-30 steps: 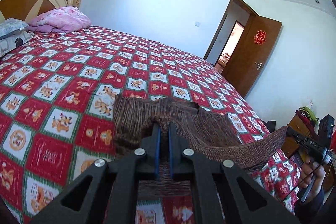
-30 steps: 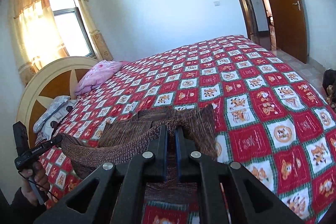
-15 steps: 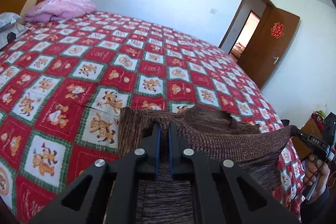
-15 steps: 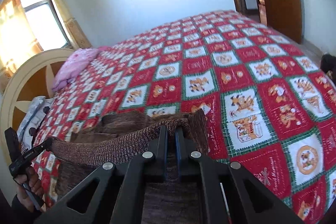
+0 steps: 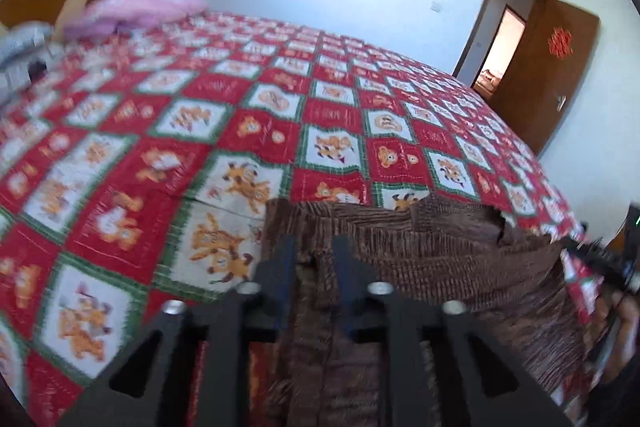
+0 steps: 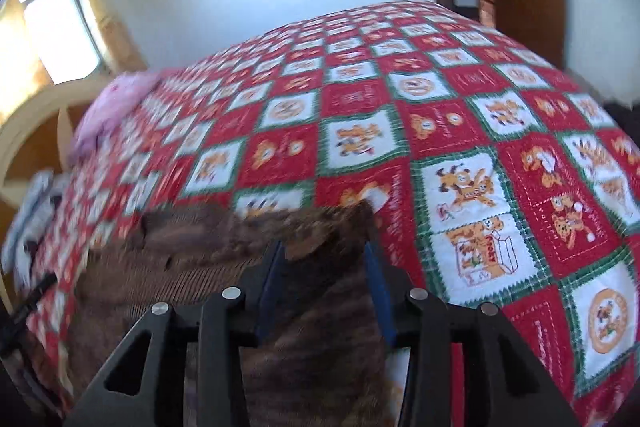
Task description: Fold small clothes
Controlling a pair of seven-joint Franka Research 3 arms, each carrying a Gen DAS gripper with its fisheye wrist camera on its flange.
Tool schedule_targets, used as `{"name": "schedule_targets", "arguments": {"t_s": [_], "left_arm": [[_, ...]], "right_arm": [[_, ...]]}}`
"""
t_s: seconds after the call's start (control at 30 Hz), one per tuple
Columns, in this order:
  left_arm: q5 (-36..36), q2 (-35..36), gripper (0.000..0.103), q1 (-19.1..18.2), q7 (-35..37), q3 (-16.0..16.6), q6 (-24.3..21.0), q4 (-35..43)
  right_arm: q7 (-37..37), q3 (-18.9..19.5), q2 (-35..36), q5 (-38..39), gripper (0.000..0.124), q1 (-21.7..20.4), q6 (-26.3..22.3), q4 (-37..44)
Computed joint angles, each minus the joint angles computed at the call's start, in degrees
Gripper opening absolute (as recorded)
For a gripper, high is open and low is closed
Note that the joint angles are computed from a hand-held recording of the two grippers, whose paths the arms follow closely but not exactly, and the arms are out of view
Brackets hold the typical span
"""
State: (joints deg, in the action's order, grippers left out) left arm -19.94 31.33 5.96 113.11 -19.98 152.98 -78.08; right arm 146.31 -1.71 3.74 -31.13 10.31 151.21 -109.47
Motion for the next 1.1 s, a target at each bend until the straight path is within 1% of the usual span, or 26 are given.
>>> {"name": "schedule_targets", "arguments": {"t_s": [0.03,0.07,0.1,0.13,0.17,0.2,0.27,0.3,0.37,0.4,0.43,0.47,0.5,0.53,0.57,0.63,0.7,0.73,0.77,0.83,0.9,0.97,1.0,1.03,1.07,1.1], "left_arm": [[0.0,-2.3,0.056,0.5,2.4,-0.5,3.0,-3.9],[-0.2,-4.6,0.064,0.4,5.2,-0.4,4.9,-7.5],[1.5,-5.3,0.064,0.6,5.9,-0.8,5.3,-9.0],[2.8,-6.4,0.064,-0.2,6.6,-0.1,4.8,-10.6],[7.6,-7.1,0.065,-3.0,5.1,2.6,4.3,-11.8],[13.7,-7.0,0.065,-6.7,1.7,6.3,4.9,-12.1],[24.0,-5.2,0.066,-12.1,-5.0,11.8,5.0,-10.2],[29.4,-2.9,0.065,-15.3,-10.4,15.3,3.3,-6.7],[33.6,0.4,0.065,-17.4,-17.8,18.2,2.5,-1.3],[35.0,2.8,0.065,-18.1,-22.4,19.8,1.8,3.0],[35.2,4.6,0.065,-17.9,-25.8,20.4,0.2,6.8],[34.2,5.9,0.064,-16.8,-27.7,19.7,-1.6,9.8],[33.5,6.2,0.064,-15.5,-28.3,18.4,-2.3,10.8],[32.8,6.2,0.064,-14.0,-28.8,17.1,-2.6,11.2],[33.1,5.5,0.066,-13.1,-29.9,16.7,-2.2,10.5],[33.8,3.6,0.070,-11.2,-29.9,15.4,0.2,7.0],[36.2,1.4,0.073,-11.5,-32.3,16.5,2.0,3.0],[36.9,0.7,0.074,-11.4,-33.2,16.5,2.1,1.7],[36.1,0.0,0.074,-10.2,-32.2,15.0,2.1,0.2],[36.3,-1.2,0.074,-9.9,-31.6,14.1,2.1,-2.0],[37.8,-2.9,0.074,-10.3,-29.4,13.2,2.9,-5.0],[41.3,-3.4,0.077,-12.3,-27.4,13.6,3.1,-6.2],[41.8,-3.2,0.079,-12.7,-26.6,13.4,2.6,-5.8],[42.4,-2.0,0.080,-13.6,-25.8,13.2,1.3,-3.9],[43.1,-1.0,0.081,-14.5,-26.2,13.7,0.5,-2.3],[44.3,0.5,0.081,-15.7,-27.5,14.8,-0.5,0.2]], "right_arm": [[-4.3,0.9,0.5,2.3,0.043,0.4,-2.3,1.2],[-8.2,1.6,1.4,4.7,0.043,0.9,-4.7,2.6],[-14.1,2.6,3.8,7.5,0.043,1.7,-10.2,6.0],[-17.3,2.8,6.4,7.9,0.043,2.8,-15.5,9.7],[-18.5,2.4,8.2,7.2,0.043,3.8,-17.9,11.7],[-18.9,1.8,10.7,5.4,0.043,5.1,-20.2,14.7],[-17.0,-0.3,13.9,2.6,0.043,6.8,-20.2,18.7],[-15.7,-1.2,15.3,3.1,0.043,6.7,-19.4,20.7],[-11.0,-3.4,16.6,3.0,0.043,7.1,-18.4,23.2],[-8.9,-4.1,16.3,3.0,0.043,7.1,-16.7,22.9],[-7.9,-4.4,15.6,3.2,0.043,6.9,-14.8,22.0],[-7.6,-4.4,15.0,3.4,0.044,6.8,-13.6,21.1],[-7.7,-4.4,14.4,3.5,0.045,6.8,-13.1,20.2],[-8.0,-4.3,13.3,3.2,0.047,6.9,-12.2,18.4],[-7.9,-4.2,12.4,2.6,0.047,7.1,-11.9,17.1],[-6.6,-4.1,10.0,0.5,0.047,7.4,-11.1,13.1],[-4.6,-3.7,7.6,-0.6,0.047,7.1,-10.1,9.5],[-3.8,-3.4,6.5,-0.9,0.047,6.7,-9.3,7.8],[-2.6,-3.1,5.3,-1.4,0.047,6.4,-8.3,6.0],[-2.2,-2.0,4.2,-1.5,0.048,5.7,-7.5,4.5],[-6.2,-0.6,5.5,1.2,0.049,5.0,-8.9,6.5],[-14.0,0.8,9.5,5.4,0.050,5.0,-12.7,12.1],[-18.3,1.3,11.8,7.6,0.050,5.1,-14.9,15.3],[-22.2,1.4,15.0,9.2,0.050,5.5,-18.4,19.9],[-23.2,0.7,17.8,9.0,0.050,6.5,-20.9,24.0],[-22.5,-0.5,20.5,8.4,0.050,7.5,-21.8,27.7]]}}
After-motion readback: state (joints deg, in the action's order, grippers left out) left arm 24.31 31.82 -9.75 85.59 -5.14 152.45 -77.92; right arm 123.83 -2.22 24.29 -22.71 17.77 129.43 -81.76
